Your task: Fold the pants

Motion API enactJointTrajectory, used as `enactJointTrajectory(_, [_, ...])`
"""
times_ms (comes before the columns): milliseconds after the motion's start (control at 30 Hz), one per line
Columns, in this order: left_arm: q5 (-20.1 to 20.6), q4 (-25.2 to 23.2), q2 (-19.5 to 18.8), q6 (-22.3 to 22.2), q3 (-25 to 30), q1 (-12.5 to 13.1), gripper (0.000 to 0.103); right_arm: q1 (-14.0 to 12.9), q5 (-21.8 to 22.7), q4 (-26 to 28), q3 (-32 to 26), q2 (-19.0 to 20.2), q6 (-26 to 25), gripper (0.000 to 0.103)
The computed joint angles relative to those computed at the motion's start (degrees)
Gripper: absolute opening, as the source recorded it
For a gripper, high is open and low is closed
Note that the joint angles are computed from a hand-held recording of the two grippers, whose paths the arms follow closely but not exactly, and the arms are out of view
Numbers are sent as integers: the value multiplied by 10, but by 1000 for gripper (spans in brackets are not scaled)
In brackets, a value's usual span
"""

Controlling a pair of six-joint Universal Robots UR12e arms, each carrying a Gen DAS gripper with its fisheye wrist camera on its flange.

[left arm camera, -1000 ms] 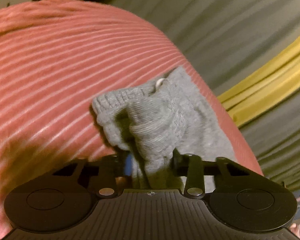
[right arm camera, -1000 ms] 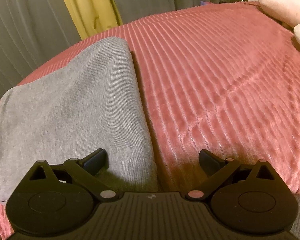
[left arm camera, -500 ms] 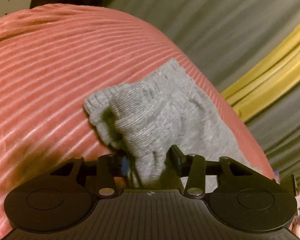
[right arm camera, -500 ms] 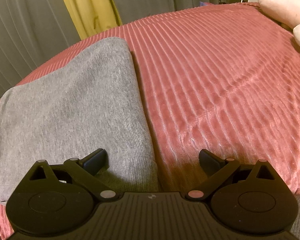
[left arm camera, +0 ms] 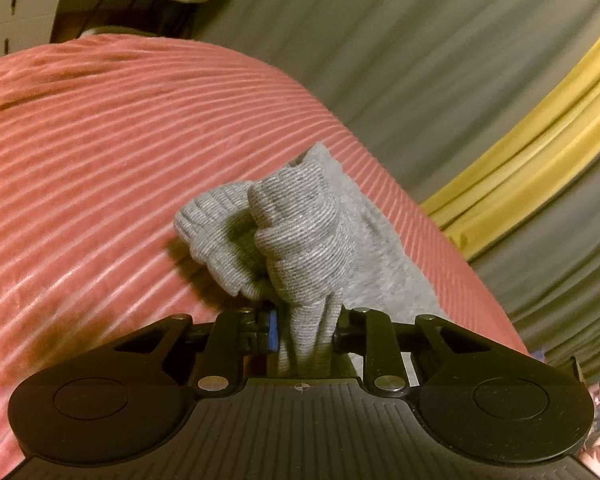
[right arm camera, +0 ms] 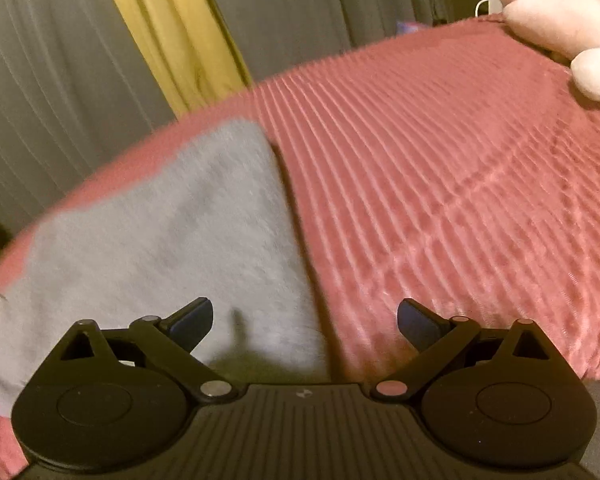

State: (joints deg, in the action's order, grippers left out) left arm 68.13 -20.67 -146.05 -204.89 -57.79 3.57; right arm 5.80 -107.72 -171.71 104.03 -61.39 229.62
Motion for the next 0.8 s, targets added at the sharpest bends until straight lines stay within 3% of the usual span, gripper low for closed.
enactJointTrajectory(67, [5, -4, 0, -2, 1, -1, 26, -4, 33, -42, 17, -9, 30, 99])
enactJointTrajectory(167, [10, -9, -1, -7, 6, -3, 26, -19, 139, -109, 41, -12, 90, 99])
enactJointTrajectory(233, [12, -13, 0, -9, 6, -4, 26, -20, 154, -101, 39, -11, 93, 99])
enactJointTrajectory(300, [12, -17, 1, -7, 7, -4, 26, -22, 169, -57, 33, -16, 102, 99])
enactJointTrajectory(433, [18, -17, 3, -2, 4, -5, 26, -29, 225, -117, 44, -9, 133, 99])
enactJointTrajectory(633, [32, -18, 5, 5, 2, -8, 26, -23, 191, -157, 42, -3, 110, 99])
enactJointTrajectory(700, [36, -20, 5, 7, 3, -9, 26, -17, 156, -118, 37, -4, 96, 98])
enactJointTrajectory(733, [37, -21, 5, 6, 4, -9, 26, -13, 122, -89, 33, -6, 84, 93])
enactJointTrajectory(767, [37, -22, 5, 6, 4, -9, 26, -7, 74, -37, 23, -8, 67, 74])
enactJointTrajectory(800, [37, -22, 6, 8, 4, -9, 26, -4, 50, -1, 17, -10, 62, 63])
